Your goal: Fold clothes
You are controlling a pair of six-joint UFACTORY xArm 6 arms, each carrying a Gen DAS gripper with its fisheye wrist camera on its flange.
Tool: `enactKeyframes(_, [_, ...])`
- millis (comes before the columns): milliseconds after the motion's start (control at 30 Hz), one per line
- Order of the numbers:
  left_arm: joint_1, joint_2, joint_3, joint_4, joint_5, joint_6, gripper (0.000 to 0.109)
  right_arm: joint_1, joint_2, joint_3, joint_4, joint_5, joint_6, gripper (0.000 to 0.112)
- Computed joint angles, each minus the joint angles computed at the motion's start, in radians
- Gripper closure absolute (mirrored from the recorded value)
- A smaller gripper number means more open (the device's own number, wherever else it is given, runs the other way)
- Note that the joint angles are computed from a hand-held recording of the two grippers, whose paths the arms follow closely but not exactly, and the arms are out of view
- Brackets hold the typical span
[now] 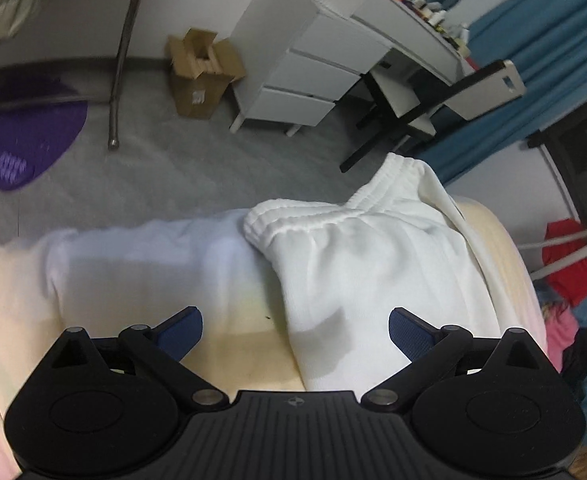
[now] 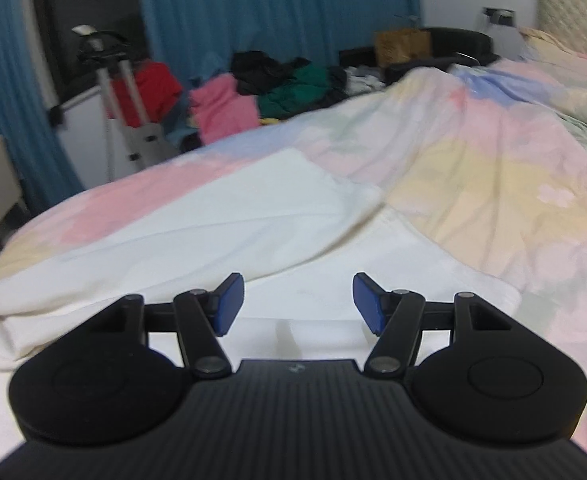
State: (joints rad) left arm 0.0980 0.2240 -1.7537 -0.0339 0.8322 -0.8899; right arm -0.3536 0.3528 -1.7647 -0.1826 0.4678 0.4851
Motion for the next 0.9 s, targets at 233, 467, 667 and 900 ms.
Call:
enactKeyframes(233, [0.026,-0.025,0.096,-0.147,-0.115,0.005,0.009,-0.085,-0.013,0.027,-0.049,0.051,0.353,0.05])
enactKeyframes(467, [0.019,-0.025,0.14,-0.352,-0.197,0.152,0.018,-0.162,-0.015,0.064,0.003,0.139,0.591,0.049])
enactKeyframes(667, [0.004,0.021,0.11,-0.684,-0.2,0.451,0.026,-0.19,0.025,0.048,0.11,0.188,0.587,0.047])
enactKeyframes(900, [0.002,0.092,0.034,-0.734,-0.108,0.447,0.053,-0.2,0.056,0.047,0.268,0.141,0.5,0.048])
